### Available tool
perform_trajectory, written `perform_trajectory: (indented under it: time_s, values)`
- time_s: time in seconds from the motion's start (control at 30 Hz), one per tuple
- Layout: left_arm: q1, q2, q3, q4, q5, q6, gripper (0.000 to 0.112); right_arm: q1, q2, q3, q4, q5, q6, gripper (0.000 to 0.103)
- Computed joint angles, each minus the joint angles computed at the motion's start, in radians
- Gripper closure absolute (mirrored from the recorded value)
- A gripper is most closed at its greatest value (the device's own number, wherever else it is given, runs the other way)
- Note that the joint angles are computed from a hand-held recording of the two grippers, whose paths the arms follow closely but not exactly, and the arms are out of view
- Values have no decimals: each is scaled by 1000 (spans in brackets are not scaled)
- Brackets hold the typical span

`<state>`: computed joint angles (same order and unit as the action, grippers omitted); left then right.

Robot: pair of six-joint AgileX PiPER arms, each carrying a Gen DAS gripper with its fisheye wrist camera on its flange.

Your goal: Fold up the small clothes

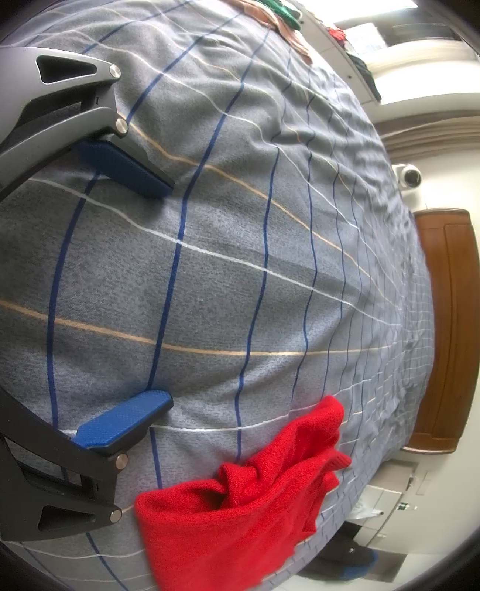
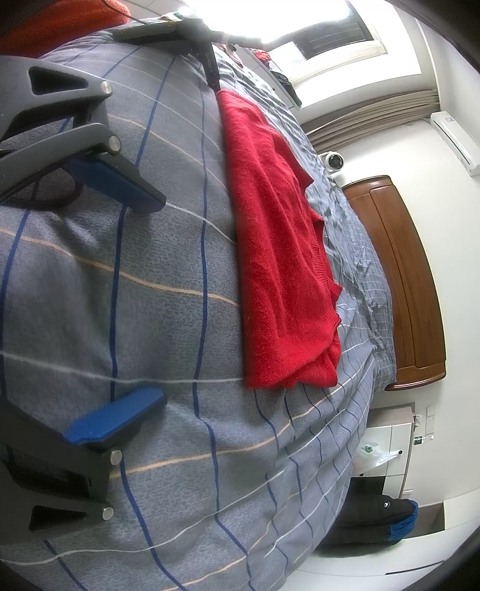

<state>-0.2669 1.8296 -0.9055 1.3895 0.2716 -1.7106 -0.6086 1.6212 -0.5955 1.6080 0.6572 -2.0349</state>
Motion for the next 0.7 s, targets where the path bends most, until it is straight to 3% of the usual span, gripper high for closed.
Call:
perform_trajectory:
  time_s: [0.7]
  values:
    - [1, 0, 0, 2, -1, -1, 10, 1, -1, 1, 2, 0, -1, 8]
